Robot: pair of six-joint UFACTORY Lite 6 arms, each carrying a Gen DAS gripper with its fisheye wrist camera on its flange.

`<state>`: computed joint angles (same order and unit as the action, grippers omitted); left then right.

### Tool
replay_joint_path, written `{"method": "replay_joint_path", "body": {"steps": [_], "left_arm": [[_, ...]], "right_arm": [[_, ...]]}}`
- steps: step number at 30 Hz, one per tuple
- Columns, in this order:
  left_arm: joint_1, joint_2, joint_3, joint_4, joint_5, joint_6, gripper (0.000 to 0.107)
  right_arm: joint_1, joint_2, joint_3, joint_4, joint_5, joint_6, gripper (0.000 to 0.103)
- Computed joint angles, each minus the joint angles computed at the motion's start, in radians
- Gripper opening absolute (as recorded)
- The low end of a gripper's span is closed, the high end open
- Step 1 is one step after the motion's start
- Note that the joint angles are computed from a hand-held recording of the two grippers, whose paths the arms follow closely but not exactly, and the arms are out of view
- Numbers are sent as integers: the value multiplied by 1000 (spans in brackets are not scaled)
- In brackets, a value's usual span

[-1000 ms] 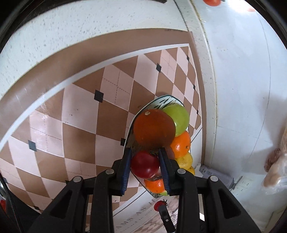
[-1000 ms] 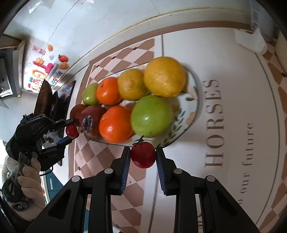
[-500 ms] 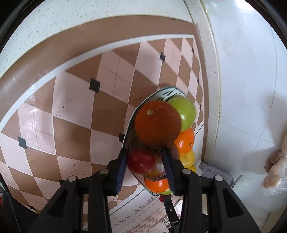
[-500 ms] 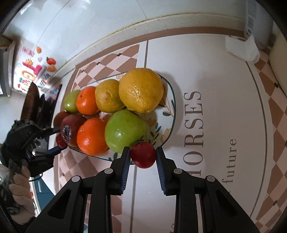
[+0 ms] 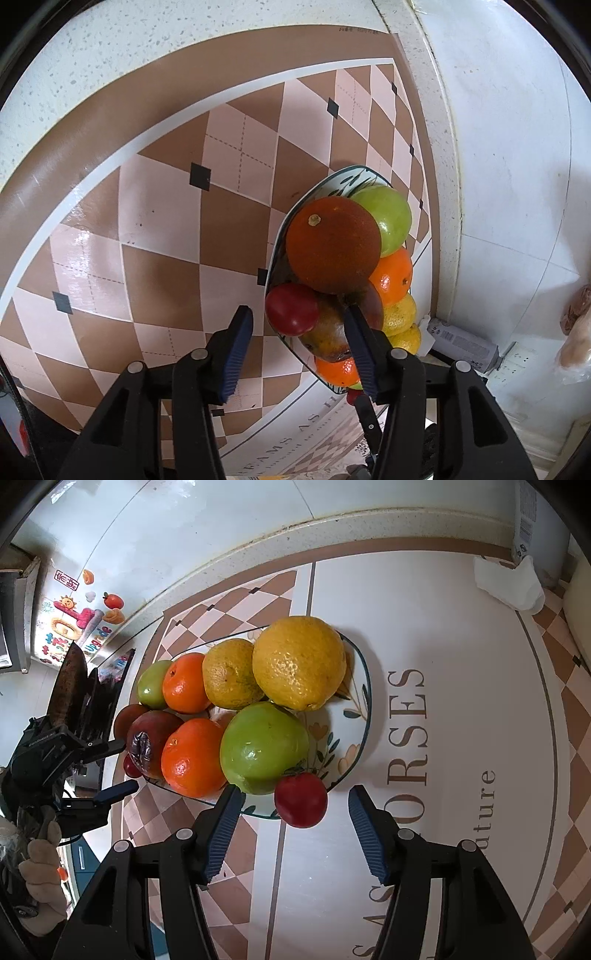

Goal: Organize fruits

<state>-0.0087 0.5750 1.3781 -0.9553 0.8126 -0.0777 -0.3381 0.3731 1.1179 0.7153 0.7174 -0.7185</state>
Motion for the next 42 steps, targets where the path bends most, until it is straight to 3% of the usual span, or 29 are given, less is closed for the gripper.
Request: {"method": "replay_joint_path", "body": {"steps": [3, 5, 12, 14, 16, 17, 18, 21, 24, 31, 37, 42], "left_arm": [[-4, -21, -2, 44, -2, -22, 49], [-14, -40, 6, 107, -2, -58, 49], [-176, -137, 103, 656, 59, -319, 49], [-239, -165, 113, 797, 97, -371, 57], [-286, -202, 98, 895, 117, -404, 77], [-307, -224, 87, 937, 124, -421, 80], [-321, -244, 76, 965, 132, -431, 87], [-357, -317, 39, 1024, 148, -447, 88], [-400, -390, 11, 1081, 161, -451, 99], [-500, -608, -65, 1149, 207, -426, 99], [-567, -807, -98, 1161, 299, -399, 99], [-674, -922, -63, 1229, 419, -442, 99]], "right_arm": [[9, -14, -2, -20, -7, 13, 73], [15, -43, -6, -60, -16, 44, 89], [51, -204, -29, -263, -22, 214, 94], [57, -246, -27, -299, 4, 255, 94], [52, -279, -29, -294, 27, 255, 94], [58, -308, -34, -313, 37, 278, 94], [63, -331, -39, -324, 45, 298, 94], [79, -436, -69, -362, 79, 372, 94], [92, -578, -114, -408, 123, 463, 95], [175, -903, -160, -555, 282, 733, 96], [401, -1106, -97, -741, 460, 1064, 97], [921, -1161, 43, -1040, 695, 1531, 97]]}}
